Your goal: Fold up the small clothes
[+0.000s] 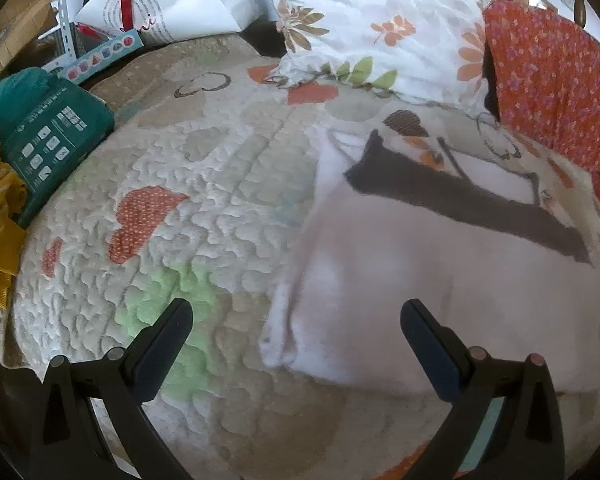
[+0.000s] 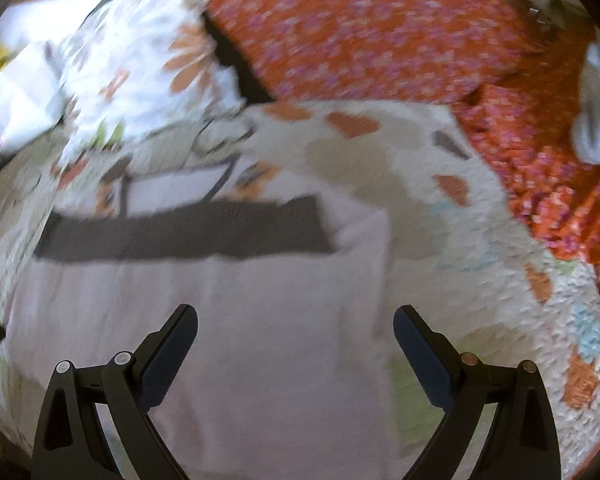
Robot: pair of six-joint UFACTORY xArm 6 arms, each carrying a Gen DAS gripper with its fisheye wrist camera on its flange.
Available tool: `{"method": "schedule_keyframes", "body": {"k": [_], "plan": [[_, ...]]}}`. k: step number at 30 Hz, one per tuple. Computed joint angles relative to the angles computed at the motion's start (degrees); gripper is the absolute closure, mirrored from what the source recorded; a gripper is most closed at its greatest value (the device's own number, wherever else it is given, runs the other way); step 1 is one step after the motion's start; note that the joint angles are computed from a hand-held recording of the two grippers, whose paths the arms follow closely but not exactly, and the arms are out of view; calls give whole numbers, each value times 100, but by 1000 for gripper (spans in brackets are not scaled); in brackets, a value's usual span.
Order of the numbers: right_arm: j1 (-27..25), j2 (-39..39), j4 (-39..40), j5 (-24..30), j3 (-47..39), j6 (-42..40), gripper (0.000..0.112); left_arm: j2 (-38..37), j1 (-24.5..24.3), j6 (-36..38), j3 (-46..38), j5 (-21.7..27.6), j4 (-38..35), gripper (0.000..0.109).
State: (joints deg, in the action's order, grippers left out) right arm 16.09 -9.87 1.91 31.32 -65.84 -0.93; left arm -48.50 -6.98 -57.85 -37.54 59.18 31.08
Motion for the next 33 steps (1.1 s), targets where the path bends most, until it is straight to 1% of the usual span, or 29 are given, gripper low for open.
{"method": "schedule_keyframes", "body": {"k": [1, 4, 7, 8, 9, 11, 12, 13, 16, 17, 19, 21, 23, 24, 25, 27, 30, 33], "plan": [[-109, 21, 174, 66, -62, -10, 12, 22, -41, 22, -14, -71, -25, 6], [-543, 171, 1150, 532, -348, -232, 12, 154, -234, 117, -88, -290, -74, 6], [-1035, 447, 2578, 1366, -723, -621, 12, 366, -491, 92, -221, -437, 15, 6], [-1226, 589, 3134, 1778, -866, -750, 12, 428, -551, 55, -259, -453, 64, 6], [-1336, 678, 3450, 2040, -933, -794, 12, 493, -600, 23, -290, -481, 107, 6], [-1481, 838, 3821, 2469, -1042, -806, 12, 578, -631, 56, -321, -548, 71, 6], [-1518, 908, 3930, 2637, -1075, -807, 12, 609, -633, 108, -323, -615, 0, 6], [-1527, 948, 3987, 2697, -1088, -821, 12, 638, -646, 142, -326, -680, -58, 6], [-1411, 1031, 3929, 2523, -1094, -863, 12, 704, -817, 323, -304, -1038, -220, 6], [-1326, 1111, 3845, 2431, -1170, -873, 12, 734, -905, 351, -303, -1154, -208, 6], [-1195, 1349, 3669, 2441, -1456, -966, 13, 897, -1177, 490, -357, -1446, -184, 6], [-1123, 1693, 3499, 2740, -1938, -1242, 14, 1128, -1470, 661, -464, -1765, -244, 6], [-1114, 2028, 3596, 3243, -2414, -1608, 17, 1395, -1724, 900, -593, -2113, -379, 7], [-1141, 2271, 3752, 3646, -2731, -1797, 19, 1520, -1823, 990, -659, -2228, -415, 11], [-1133, 2428, 3795, 3838, -2923, -1907, 19, 1712, -1962, 1123, -771, -2359, -460, 20], [-1132, 2620, 3842, 4026, -3163, -2103, 19, 2060, -2182, 1343, -983, -2508, -498, 28], [-1281, 2966, 4194, 4536, -3609, -2258, 19, 2585, -2467, 1397, -1320, -2670, -252, 29], [-1539, 3361, 4690, 5127, -4041, -2127, 19, 3066, -2602, 1679, -1641, -2809, -425, 29]]}}
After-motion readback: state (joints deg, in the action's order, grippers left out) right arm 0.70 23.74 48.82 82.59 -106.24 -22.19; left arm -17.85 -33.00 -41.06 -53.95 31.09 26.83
